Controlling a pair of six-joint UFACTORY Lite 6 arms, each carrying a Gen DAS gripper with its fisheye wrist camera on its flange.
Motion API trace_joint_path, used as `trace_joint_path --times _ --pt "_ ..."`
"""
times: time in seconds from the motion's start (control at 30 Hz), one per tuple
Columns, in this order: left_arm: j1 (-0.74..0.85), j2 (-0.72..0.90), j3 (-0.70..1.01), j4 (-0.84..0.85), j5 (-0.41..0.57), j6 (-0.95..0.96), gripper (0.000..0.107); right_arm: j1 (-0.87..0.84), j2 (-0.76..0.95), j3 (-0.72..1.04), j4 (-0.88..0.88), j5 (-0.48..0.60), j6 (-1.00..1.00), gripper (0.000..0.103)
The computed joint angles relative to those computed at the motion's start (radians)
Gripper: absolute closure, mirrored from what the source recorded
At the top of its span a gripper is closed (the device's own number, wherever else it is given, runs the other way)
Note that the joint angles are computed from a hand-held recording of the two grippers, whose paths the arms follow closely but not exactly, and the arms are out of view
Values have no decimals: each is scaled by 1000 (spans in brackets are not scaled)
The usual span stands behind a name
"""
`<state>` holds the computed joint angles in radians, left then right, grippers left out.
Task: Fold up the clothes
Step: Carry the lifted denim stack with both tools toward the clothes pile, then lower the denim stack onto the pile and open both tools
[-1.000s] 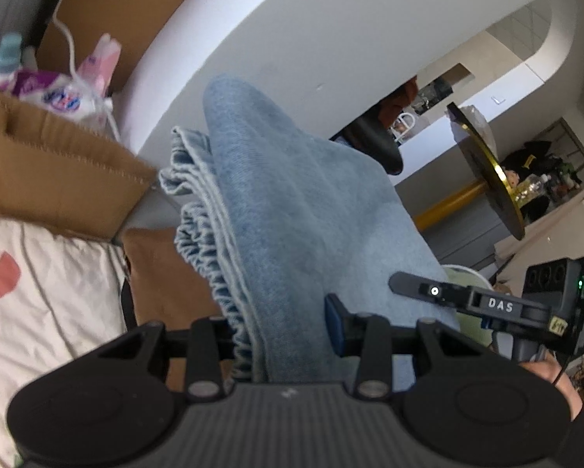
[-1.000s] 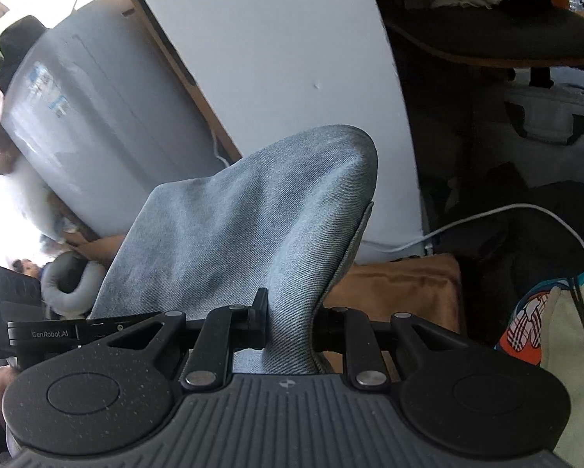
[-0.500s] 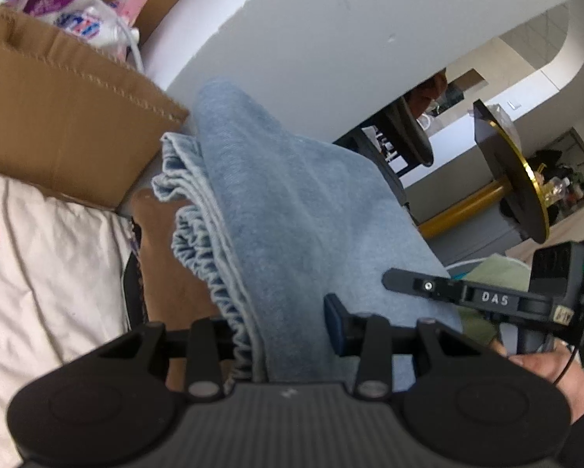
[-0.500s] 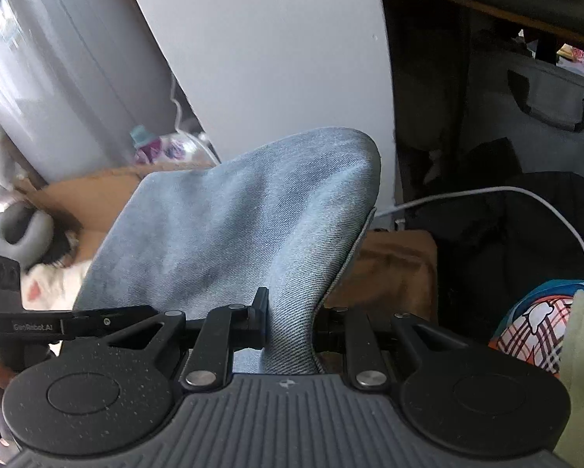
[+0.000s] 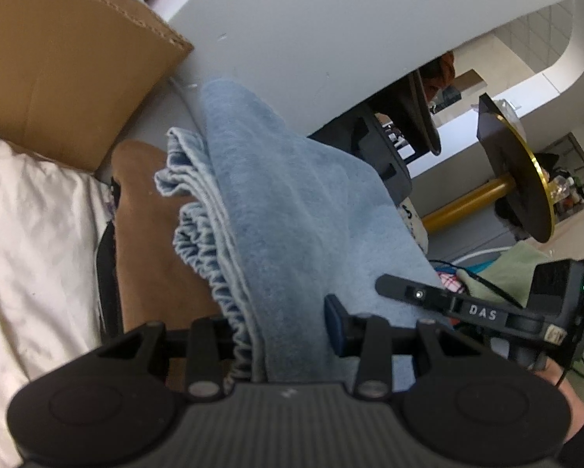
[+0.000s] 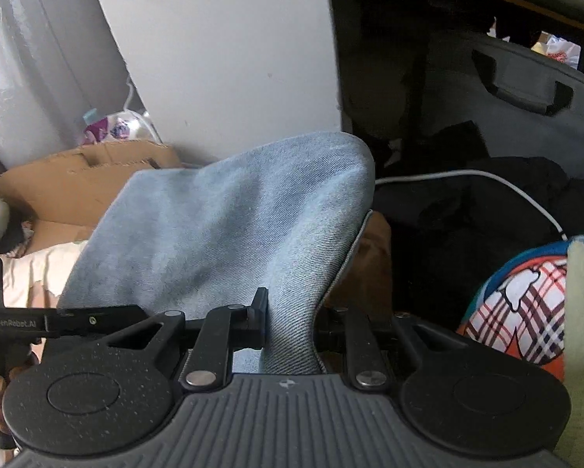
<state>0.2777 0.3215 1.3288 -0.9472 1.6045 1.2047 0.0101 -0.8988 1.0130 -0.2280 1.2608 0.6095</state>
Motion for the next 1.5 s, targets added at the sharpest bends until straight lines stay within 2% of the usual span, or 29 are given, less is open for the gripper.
trace_joint_path --times 0.23,0.5,0.6,0.67,0.83,0.97,1.17,1.33,1.5 --pt "-5 21 13 -30 -19 12 67 -72 -14 -33 27 -64 -65 83" --pt "-38 80 -67 -6 -146 25 66 -264 -43 -202 150 -195 -218 83" --pt "-37 129 4 40 -131 -28 61 -254 -77 -290 142 -234 -207 82" --pt "-37 125 75 85 -119 -23 57 -193 -104 -327 90 -241 -133 82" --pt "-13 192 316 138 -32 -57 61 -183 -157 -368 70 -243 -51 82" --pt "-20 211 467 178 -14 -112 62 -143 -186 -391 30 -240 4 81" --pt "-61 208 631 179 49 -142 64 -121 -192 -380 13 -225 30 81" --pt "-128 138 585 181 27 -102 71 -133 -192 -374 24 -228 23 81" --pt "-204 1 379 219 -102 -5 74 -134 -196 -379 22 -230 20 81"
